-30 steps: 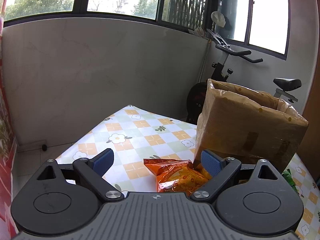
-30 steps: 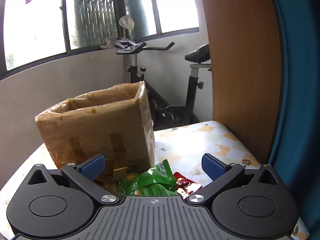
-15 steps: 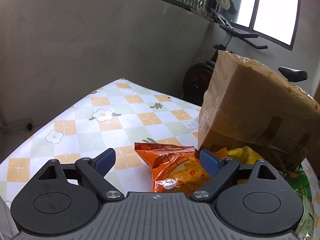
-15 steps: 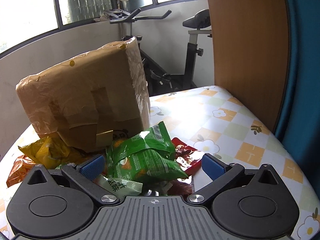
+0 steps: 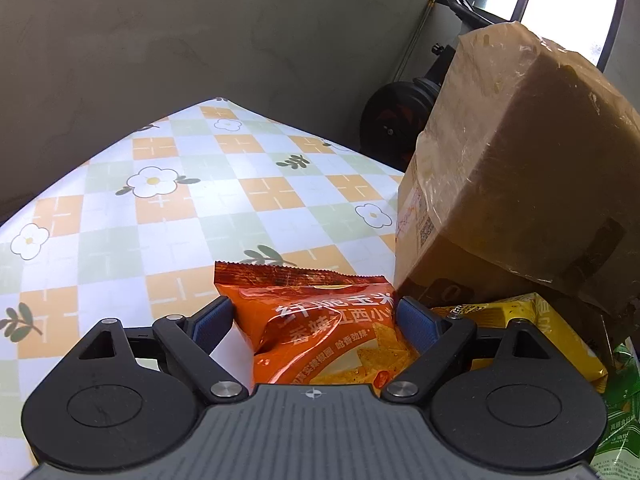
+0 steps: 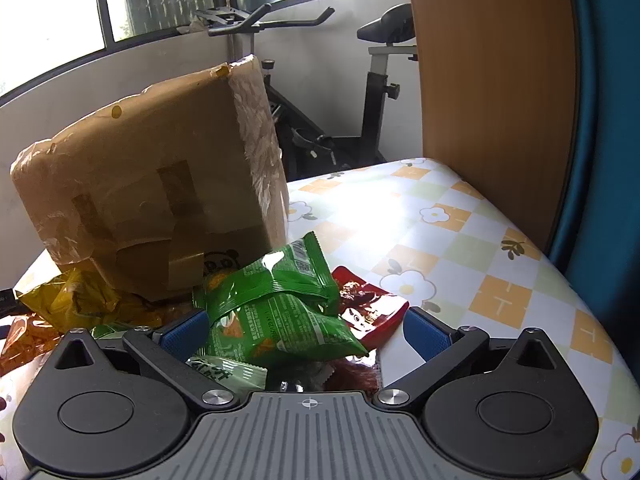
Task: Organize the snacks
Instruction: 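Lower the left tool to the orange chip bag and close on it, then lower the right tool to the cracker pack and grasp it while the left tool holds the orange bag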
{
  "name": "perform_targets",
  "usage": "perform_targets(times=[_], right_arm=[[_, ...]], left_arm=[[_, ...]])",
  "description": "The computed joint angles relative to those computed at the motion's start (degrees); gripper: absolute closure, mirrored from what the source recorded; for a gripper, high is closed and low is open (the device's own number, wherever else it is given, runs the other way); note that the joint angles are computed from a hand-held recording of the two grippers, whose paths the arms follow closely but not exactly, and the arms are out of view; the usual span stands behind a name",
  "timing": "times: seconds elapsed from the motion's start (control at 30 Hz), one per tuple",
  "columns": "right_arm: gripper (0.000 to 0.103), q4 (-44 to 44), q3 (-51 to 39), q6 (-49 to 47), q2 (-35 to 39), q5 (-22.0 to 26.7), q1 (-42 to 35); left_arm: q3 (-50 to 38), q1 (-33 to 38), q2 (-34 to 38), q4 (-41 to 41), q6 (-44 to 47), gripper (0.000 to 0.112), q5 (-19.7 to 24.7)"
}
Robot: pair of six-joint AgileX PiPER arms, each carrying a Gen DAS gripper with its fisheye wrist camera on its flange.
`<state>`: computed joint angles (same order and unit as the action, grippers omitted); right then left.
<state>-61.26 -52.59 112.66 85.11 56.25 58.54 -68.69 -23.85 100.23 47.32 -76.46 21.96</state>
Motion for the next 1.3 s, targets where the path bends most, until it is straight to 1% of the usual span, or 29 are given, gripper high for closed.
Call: perform_targets(times=[0.07, 0.1, 0.13, 0.2, 0.23, 0.3, 0.33, 0.37, 0.43, 0.47, 0.53, 0.57, 0.6, 0.67, 0.73, 0.8, 0.9, 1.0, 1.1, 1.2, 1.3], right_arm=[[0.000, 0.8, 0.1, -0.6, 0.3, -0.6, -0.6], [0.000, 1.2, 0.3, -0.5, 0.4, -0.9, -0.8], [0.000, 1.3, 0.6, -0.4, 0.4, -1.5, -1.1], [0.000, 1.6, 0.9, -0.2, 0.5, -2.2, -1.4], [0.000, 1.7, 0.9, -0.1, 0.5, -2.4, -1.5], [0.000, 1.6, 0.8, 0.1, 0.7, -2.5, -1.4], [0.000, 1.4, 0.9, 0.3, 0.8, -2.6, -1.3], [0.000, 1.4, 0.9, 0.2, 0.9, -2.8, -1.3], [0.000, 1.9, 0.7, -0.3, 1.1, -2.9, -1.4], [0.000, 1.9, 0.6, -0.3, 1.2, -2.9, -1.4], [0.000, 1.4, 0.9, 0.2, 1.2, -2.9, -1.1], [0.000, 1.2, 1.0, 0.4, 1.3, -2.7, -0.9], [0.000, 1.1, 1.1, 0.4, 1.5, -2.3, -0.7], [0.000, 1.0, 1.0, 0.2, 2.2, -1.1, -0.3], [0.000, 1.4, 1.2, 0.2, 2.4, -0.3, -0.2], [0.000, 1.0, 2.3, 1.6, 1.5, -0.9, -0.2], [0.000, 0.8, 3.5, 1.8, 0.5, -1.9, -0.2], [0.000, 2.6, 3.4, 0.0, 0.7, -1.3, 0.0], [0.002, 3.9, 4.2, -0.4, 0.2, -2.6, 0.8], [0.004, 6.4, 3.7, -2.5, 0.7, -2.7, 2.3], [0.006, 9.7, 2.5, -4.9, 1.6, -3.3, 3.6]], left_arm=[[1.1, 0.8, 0.4, 2.4, -3.8, 0.016, -2.5], [1.4, 1.5, 0.7, 1.3, -3.7, 0.014, -3.9], [0.5, 1.8, 1.7, 0.0, -2.6, 0.015, -3.6], [-1.9, 2.0, 3.6, -7.0, 5.2, 0.015, -0.8], [-1.7, 2.7, 3.8, -9.2, 7.4, 0.015, -2.0], [-0.4, 3.6, 3.6, -10.3, 7.4, 0.015, -4.3], [0.1, 3.7, 3.4, -9.2, 6.5, 0.015, -4.7], [0.4, 3.7, 3.3, -9.2, 6.9, 0.017, -5.0], [1.4, 4.0, 2.6, -10.1, 9.1, 0.027, -6.6], [1.9, 3.9, 2.2, -8.8, 8.5, 0.031, -7.1], [1.7, 2.1, 1.4, -1.8, 2.7, 0.036, -3.1], [1.7, 1.5, 1.1, 0.8, 0.5, 0.042, -1.3], [2.4, 1.2, 0.5, 3.1, -1.5, 0.044, -0.5], [4.0, 1.4, -1.0, 5.9, -4.5, 0.047, -0.4], [5.4, 0.7, -2.8, 11.2, -8.9, 0.048, 1.5], [6.7, -0.3, -4.5, 15.5, -11.6, 0.048, 3.8], [9.4, -1.2, -8.0, 17.3, -12.6, 0.048, 5.1], [12.0, -2.5, -11.1, 15.8, -11.9, 0.048, 7.0], [15.0, -4.3, -13.9, 15.8, -14.2, 0.048, 8.6], [17.9, -7.1, -16.2, 17.2, -17.4, 0.048, 10.3], [19.2, -8.8, -17.5, 16.8, -18.2, 0.047, 10.8]])
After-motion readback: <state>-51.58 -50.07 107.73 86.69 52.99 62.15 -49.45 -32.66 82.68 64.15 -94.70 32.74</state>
